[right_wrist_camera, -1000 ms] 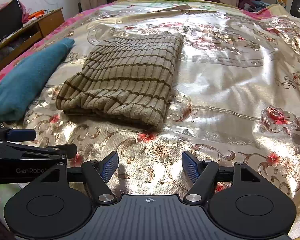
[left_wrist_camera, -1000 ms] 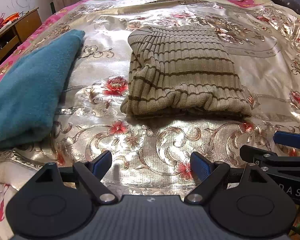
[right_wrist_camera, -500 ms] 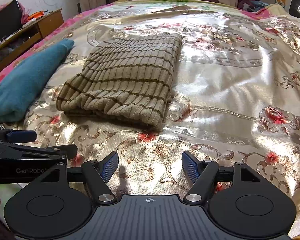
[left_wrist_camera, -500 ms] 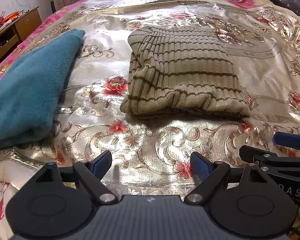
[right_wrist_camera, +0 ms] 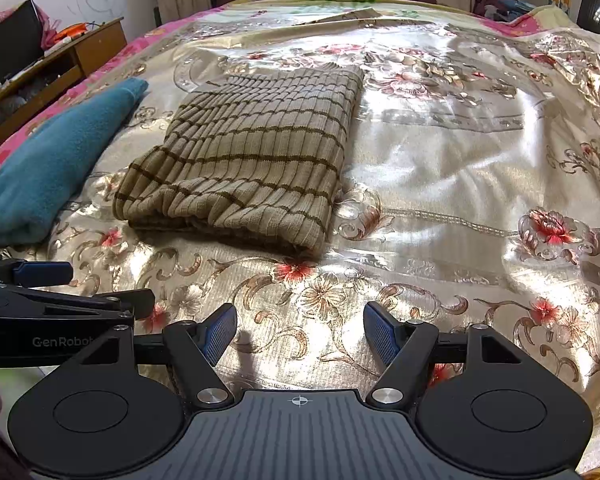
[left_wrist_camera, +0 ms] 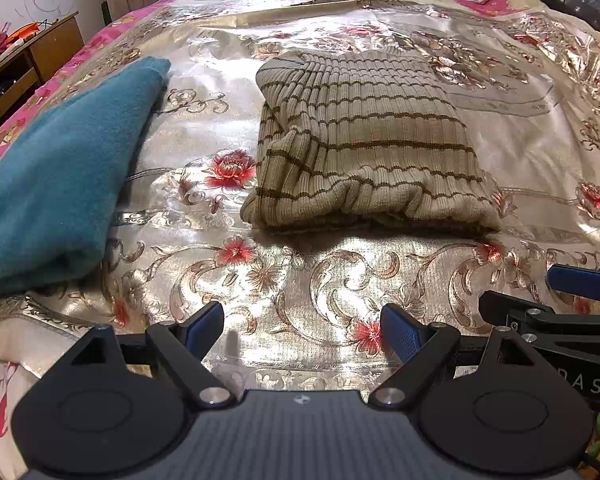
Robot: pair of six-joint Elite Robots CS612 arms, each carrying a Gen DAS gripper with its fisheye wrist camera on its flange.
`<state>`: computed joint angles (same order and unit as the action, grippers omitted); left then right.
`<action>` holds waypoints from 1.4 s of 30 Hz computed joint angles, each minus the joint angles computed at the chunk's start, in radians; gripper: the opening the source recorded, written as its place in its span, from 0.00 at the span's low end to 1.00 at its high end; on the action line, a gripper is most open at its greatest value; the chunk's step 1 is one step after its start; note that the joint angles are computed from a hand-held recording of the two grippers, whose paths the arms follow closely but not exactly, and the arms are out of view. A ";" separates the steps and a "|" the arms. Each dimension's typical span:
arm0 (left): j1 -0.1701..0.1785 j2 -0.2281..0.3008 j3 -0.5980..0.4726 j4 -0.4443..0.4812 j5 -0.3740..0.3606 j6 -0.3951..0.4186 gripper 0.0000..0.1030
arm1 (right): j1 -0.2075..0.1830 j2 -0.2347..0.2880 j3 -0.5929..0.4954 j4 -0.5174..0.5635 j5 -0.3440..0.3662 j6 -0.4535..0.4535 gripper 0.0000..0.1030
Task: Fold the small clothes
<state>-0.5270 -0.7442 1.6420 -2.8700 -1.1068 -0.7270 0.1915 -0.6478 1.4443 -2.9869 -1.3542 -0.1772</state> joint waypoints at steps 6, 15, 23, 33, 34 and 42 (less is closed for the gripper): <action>-0.001 -0.001 0.002 0.001 0.002 0.000 0.87 | 0.002 -0.001 0.003 -0.002 -0.003 0.006 0.69; -0.001 -0.001 0.002 0.001 -0.001 -0.001 0.87 | 0.002 0.000 0.002 0.001 -0.003 0.009 0.69; 0.001 -0.001 0.003 0.001 -0.010 -0.006 0.87 | 0.003 0.000 0.002 0.003 -0.005 0.013 0.69; 0.002 0.000 0.002 0.002 -0.012 -0.007 0.87 | 0.002 0.001 0.001 0.005 -0.005 0.012 0.69; 0.002 -0.001 0.002 0.002 -0.012 -0.006 0.87 | 0.002 0.000 0.001 0.005 -0.005 0.013 0.69; 0.002 0.001 0.004 -0.007 -0.014 -0.014 0.87 | 0.004 0.002 0.004 -0.004 -0.006 0.011 0.69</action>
